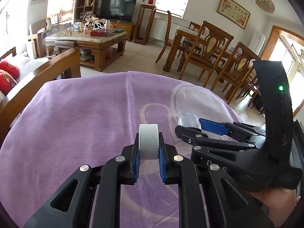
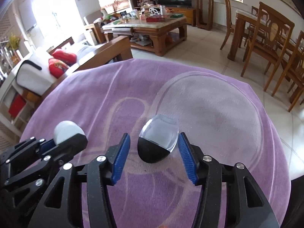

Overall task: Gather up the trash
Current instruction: 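Carry both cups over the bin and open both tools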

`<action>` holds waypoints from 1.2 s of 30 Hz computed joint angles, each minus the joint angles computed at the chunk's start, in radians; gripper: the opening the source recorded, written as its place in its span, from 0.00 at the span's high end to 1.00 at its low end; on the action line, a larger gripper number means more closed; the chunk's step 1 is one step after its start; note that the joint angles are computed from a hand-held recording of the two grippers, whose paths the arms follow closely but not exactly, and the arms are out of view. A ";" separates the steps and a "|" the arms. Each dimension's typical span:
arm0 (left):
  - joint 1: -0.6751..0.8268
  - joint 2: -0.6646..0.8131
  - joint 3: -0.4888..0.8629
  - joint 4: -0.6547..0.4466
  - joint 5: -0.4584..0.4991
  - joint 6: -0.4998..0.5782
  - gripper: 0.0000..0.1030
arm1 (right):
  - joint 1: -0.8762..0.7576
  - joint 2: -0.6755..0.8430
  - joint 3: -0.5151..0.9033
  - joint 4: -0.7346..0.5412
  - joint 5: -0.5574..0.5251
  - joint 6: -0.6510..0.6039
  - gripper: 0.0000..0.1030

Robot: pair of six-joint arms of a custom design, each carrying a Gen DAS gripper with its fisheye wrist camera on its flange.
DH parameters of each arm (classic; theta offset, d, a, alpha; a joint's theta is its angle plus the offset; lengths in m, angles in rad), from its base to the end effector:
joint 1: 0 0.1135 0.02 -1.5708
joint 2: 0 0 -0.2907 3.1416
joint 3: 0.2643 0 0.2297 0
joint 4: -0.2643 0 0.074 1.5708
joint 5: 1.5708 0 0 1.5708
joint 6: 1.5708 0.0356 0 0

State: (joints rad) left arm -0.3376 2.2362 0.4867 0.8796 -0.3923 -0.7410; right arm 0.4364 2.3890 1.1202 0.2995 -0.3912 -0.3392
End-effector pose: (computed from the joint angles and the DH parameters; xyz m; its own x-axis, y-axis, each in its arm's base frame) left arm 0.2763 -0.0826 0.0316 -0.5816 -0.4569 -0.6730 -0.4326 0.8744 -0.2198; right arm 0.3712 0.1881 0.0302 -0.5096 -0.5771 -0.6382 -0.8015 0.5881 0.1082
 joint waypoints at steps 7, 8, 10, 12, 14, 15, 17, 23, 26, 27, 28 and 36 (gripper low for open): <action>0.021 0.002 -0.008 0.033 0.024 0.014 0.83 | -0.024 0.010 -0.022 0.046 -0.041 0.013 0.59; 0.024 0.008 -0.014 0.050 0.028 0.020 0.83 | -0.040 0.001 -0.035 0.057 -0.066 0.020 0.59; 0.018 0.013 -0.017 0.069 0.027 0.029 0.83 | -0.090 -0.027 -0.074 0.075 -0.152 0.026 0.59; 0.012 0.021 -0.024 0.114 0.032 0.044 0.83 | -0.160 -0.067 -0.127 0.092 -0.246 0.017 0.59; -0.005 0.031 -0.030 0.168 0.030 0.067 0.83 | -0.255 -0.111 -0.176 0.085 -0.359 -0.018 0.59; -0.019 0.035 -0.028 0.187 0.024 0.079 0.83 | -0.299 -0.130 -0.198 0.079 -0.408 -0.035 0.59; -0.058 0.041 -0.021 0.233 0.017 0.096 0.83 | -0.408 -0.164 -0.224 0.036 -0.517 -0.095 0.59; -0.255 0.014 0.085 0.208 -0.066 0.184 0.83 | -0.792 -0.149 -0.055 -0.445 -0.789 -0.464 0.59; -0.355 0.006 0.203 0.110 -0.108 0.226 0.83 | -0.954 -0.059 0.162 -0.755 -0.842 -0.657 0.59; -0.379 0.011 0.254 0.076 -0.093 0.226 0.83 | -0.999 -0.019 0.244 -0.848 -0.853 -0.704 0.59; -0.398 0.021 0.306 0.040 -0.087 0.229 0.83 | -1.035 0.019 0.316 -0.911 -0.861 -0.729 0.59; -0.498 0.201 0.787 -0.257 -0.054 0.270 0.83 | -1.212 0.331 0.859 -1.216 -0.883 -0.733 0.59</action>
